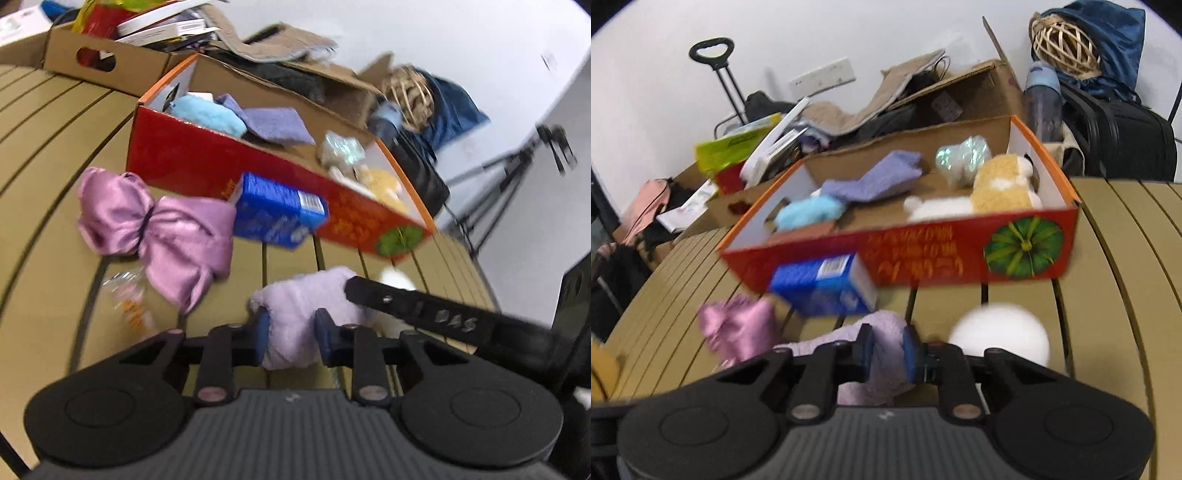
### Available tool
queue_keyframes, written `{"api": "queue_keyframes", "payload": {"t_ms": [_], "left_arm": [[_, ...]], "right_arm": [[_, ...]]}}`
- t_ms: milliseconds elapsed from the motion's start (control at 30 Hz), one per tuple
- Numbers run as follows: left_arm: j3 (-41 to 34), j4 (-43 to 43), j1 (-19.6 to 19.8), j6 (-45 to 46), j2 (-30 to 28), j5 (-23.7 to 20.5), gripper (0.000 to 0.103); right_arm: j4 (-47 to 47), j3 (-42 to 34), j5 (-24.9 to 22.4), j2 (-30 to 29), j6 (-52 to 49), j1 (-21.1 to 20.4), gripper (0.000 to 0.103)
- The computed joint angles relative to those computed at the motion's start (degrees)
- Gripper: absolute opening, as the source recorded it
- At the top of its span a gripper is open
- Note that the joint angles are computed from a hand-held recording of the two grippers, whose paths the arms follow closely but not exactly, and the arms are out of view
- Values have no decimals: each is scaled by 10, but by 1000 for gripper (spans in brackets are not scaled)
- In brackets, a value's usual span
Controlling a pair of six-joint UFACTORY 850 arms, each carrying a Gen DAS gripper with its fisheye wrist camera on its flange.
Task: Organize soft objects
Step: 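Close the left gripper on the lilac fuzzy roll while the right grasps it too, then carry the lilac roll into the box with both grippers and open them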
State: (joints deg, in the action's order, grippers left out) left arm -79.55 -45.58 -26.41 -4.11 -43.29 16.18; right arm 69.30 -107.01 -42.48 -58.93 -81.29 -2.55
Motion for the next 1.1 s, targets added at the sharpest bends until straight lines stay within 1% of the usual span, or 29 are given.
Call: {"api": "queue_keyframes", "payload": {"t_ms": [33,133,167,200,233,267,300,333,400,467,567,633,667,700,733,767,800,833,867,900,967,1067,1100], "left_arm": [[11,26,0,-14,9,-10,27],[40,85,4,-57,32,-33,27],[51,99,2,-69,38,-30,28],[64,100,-1,-73,46,-17,32],[72,84,-5,-59,52,-8,36],[78,55,-10,-31,57,4,43],[83,37,-15,-11,61,21,45],[83,44,-16,-11,61,28,45],[82,48,-17,-12,60,42,46],[78,37,-18,-2,55,54,46],[64,20,-14,6,42,36,46],[59,26,-11,-5,37,29,46],[57,39,-10,-19,36,29,46],[55,46,-10,-24,33,28,44],[52,35,-10,-9,30,25,41],[47,10,-11,19,27,19,34],[45,8,-11,24,25,16,31],[44,7,-11,27,24,15,29],[44,3,-11,31,24,16,28],[43,2,-11,33,23,15,27],[43,-2,-12,38,24,16,23],[50,-19,-19,62,37,40,19],[55,1,-20,46,45,57,19]], "right_arm": [[-4,21,-3,15,-2,-3,15],[-2,110,24,73,-29,-5,15],[15,150,36,95,-50,-7,16],[46,184,46,114,-82,-11,20],[84,214,48,128,-120,-15,20],[98,228,44,133,-136,-19,22],[112,234,40,134,-152,-21,27],[134,237,38,134,-175,-22,30],[175,238,45,133,-197,-21,32],[208,235,36,127,-200,-23,36],[217,223,15,117,-196,-23,36],[230,218,19,112,-207,-19,36],[241,218,28,111,-216,-15,36],[241,213,42,108,-214,-11,36],[235,207,50,104,-205,-8,36],[226,202,53,100,-195,-6,35],[214,197,51,96,-181,-6,35],[202,194,50,93,-167,-5,34],[194,192,46,91,-157,-5,29],[193,193,45,92,-155,-6,27],[199,197,42,95,-157,-7,22],[211,208,26,106,-161,-11,20],[223,213,16,113,-167,-14,20]]}}
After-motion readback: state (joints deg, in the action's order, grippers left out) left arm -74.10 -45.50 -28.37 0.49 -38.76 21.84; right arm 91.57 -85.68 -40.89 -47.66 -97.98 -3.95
